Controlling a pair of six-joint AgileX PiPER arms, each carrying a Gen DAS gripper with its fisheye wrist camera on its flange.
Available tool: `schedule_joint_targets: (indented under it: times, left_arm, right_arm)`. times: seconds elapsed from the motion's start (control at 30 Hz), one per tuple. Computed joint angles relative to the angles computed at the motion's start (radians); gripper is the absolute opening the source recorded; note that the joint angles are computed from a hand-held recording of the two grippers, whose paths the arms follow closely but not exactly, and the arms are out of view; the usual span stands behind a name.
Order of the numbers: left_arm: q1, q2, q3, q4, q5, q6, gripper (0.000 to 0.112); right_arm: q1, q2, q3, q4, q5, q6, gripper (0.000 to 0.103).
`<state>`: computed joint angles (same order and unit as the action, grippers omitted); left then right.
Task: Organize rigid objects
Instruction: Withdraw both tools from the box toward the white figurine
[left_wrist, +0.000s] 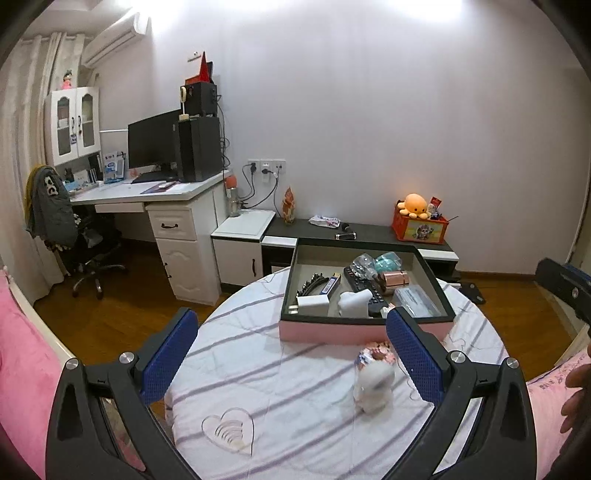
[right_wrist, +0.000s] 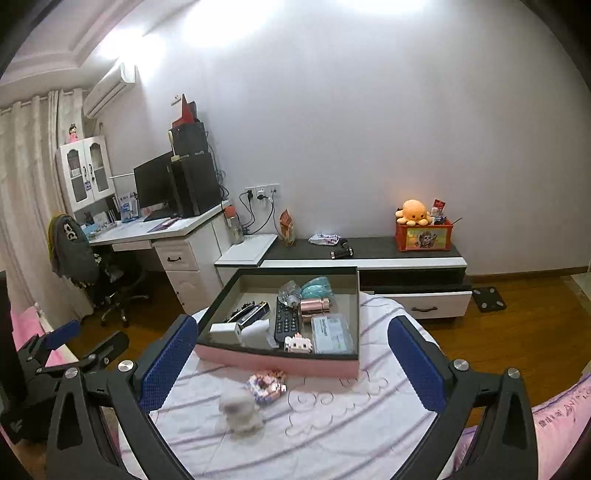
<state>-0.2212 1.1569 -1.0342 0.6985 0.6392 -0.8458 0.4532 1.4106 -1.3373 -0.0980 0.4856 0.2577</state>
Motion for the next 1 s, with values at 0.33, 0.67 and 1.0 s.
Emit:
schedule_joint_targets:
  times: [0.33,0.67,1.0]
  left_arm:
    - [-0.207,-0.143,0.090,0.138,0.179,-0.180,0.103]
    - [-0.227,-0.167,0.112,0.114,0.196,-0.180,0.103]
    - [-0.219,-0.163,0.117,0.103,0.184,-0.176,0.103]
  right_arm:
    - [0.053,-0.189,0.216,-0.128,-0.012,0.148,0.103]
    - [0.039,-0.197,0.252,-0.068,-0.005,0.097,0.103]
    - [0.033,-0.177,0.237,-0.043,0.000,0.068,0.103]
